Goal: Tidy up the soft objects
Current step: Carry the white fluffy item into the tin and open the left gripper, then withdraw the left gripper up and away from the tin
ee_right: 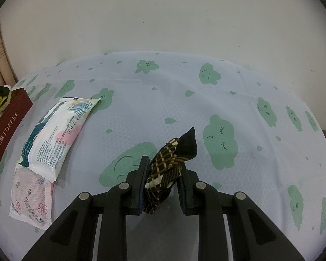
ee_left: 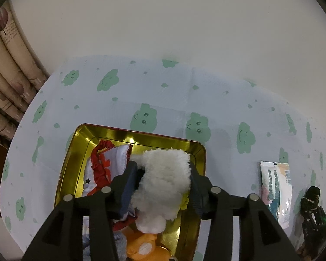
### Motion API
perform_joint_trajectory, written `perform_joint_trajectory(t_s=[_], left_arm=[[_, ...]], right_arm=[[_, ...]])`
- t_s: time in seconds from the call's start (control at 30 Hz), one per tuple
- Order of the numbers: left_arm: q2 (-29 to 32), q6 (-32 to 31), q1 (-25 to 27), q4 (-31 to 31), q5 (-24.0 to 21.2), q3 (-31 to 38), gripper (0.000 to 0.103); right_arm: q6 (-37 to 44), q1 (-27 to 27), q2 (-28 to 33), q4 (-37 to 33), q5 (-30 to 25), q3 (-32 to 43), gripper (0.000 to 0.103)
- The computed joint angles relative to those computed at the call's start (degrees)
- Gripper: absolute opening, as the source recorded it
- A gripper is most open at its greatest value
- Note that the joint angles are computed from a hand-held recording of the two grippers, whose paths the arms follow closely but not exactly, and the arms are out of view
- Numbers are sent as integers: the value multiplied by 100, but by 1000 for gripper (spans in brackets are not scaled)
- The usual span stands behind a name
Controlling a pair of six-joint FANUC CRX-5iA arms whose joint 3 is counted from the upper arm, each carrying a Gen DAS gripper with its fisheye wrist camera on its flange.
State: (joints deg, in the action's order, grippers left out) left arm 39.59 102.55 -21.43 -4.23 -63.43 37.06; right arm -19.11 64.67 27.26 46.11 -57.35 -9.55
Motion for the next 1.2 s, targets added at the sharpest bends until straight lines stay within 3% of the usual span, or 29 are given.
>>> perform_joint_trajectory(t_s=[0.17,0.73,0.87,1.2], left_arm=[[-37,-112,27,69,42,-52,58],[-790,-306,53,196,581,-888,59],[-1229,-186,16,-11,919,-1384,59],[-2379,679,-99,-1243,1650,-2650,59]], right_arm=[[2,0,4,-3,-1,7,22],[95,-6,31,-51,-42,52,23],[112,-7,37,-60,-46,62,23],[111,-11,37,-54,-29,55,24]])
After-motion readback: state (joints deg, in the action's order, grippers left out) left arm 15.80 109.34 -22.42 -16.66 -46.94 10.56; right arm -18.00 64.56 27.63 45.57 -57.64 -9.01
